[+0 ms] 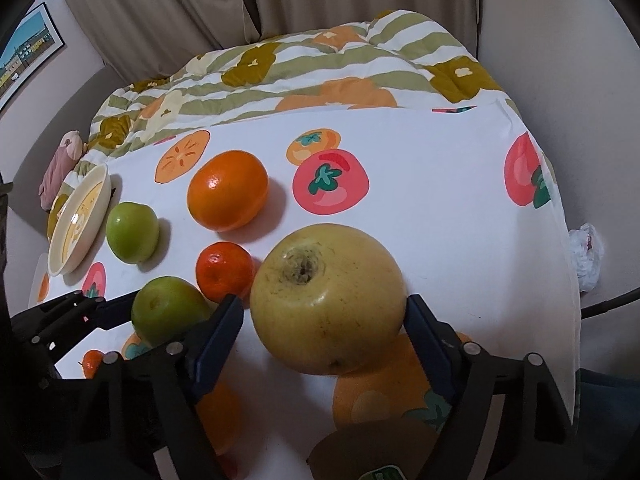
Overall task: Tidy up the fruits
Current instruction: 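Grasp the green apple with the left gripper while the right gripper grasps the large yellow apple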
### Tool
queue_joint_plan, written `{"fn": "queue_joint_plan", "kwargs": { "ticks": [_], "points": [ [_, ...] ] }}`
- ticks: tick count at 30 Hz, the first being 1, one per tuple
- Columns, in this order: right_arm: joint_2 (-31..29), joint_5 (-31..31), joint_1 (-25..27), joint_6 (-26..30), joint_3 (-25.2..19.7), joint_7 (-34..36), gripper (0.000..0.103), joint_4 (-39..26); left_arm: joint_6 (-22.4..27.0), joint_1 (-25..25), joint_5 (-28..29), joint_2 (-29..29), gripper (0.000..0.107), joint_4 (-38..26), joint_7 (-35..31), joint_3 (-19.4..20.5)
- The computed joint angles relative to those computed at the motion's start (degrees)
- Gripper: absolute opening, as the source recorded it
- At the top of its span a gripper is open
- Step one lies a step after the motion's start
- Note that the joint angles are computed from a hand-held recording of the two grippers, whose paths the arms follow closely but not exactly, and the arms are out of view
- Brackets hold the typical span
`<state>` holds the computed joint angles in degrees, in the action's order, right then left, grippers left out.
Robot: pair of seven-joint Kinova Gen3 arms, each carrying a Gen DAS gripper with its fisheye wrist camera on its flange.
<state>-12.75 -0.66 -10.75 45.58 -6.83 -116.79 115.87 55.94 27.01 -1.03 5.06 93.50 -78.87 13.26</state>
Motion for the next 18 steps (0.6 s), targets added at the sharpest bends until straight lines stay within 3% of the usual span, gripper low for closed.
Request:
{"fn": "queue_joint_plan", "kwargs": {
  "ticks": [2, 18],
  "points": [
    [0.15, 0.11, 0.08, -0.06, 0.0, -0.11, 0.072, 0.11, -0.06, -0.01, -0.08, -0.08, 0.058, 0.08, -0.04, -0.03],
    [-2.91, 1.03, 0.55, 1.37, -0.43, -0.36, 0.071, -1.71, 0.15, -0.05, -2.83, -2.97, 0.058, -0.94, 1.41, 0.3]
  ]
}}
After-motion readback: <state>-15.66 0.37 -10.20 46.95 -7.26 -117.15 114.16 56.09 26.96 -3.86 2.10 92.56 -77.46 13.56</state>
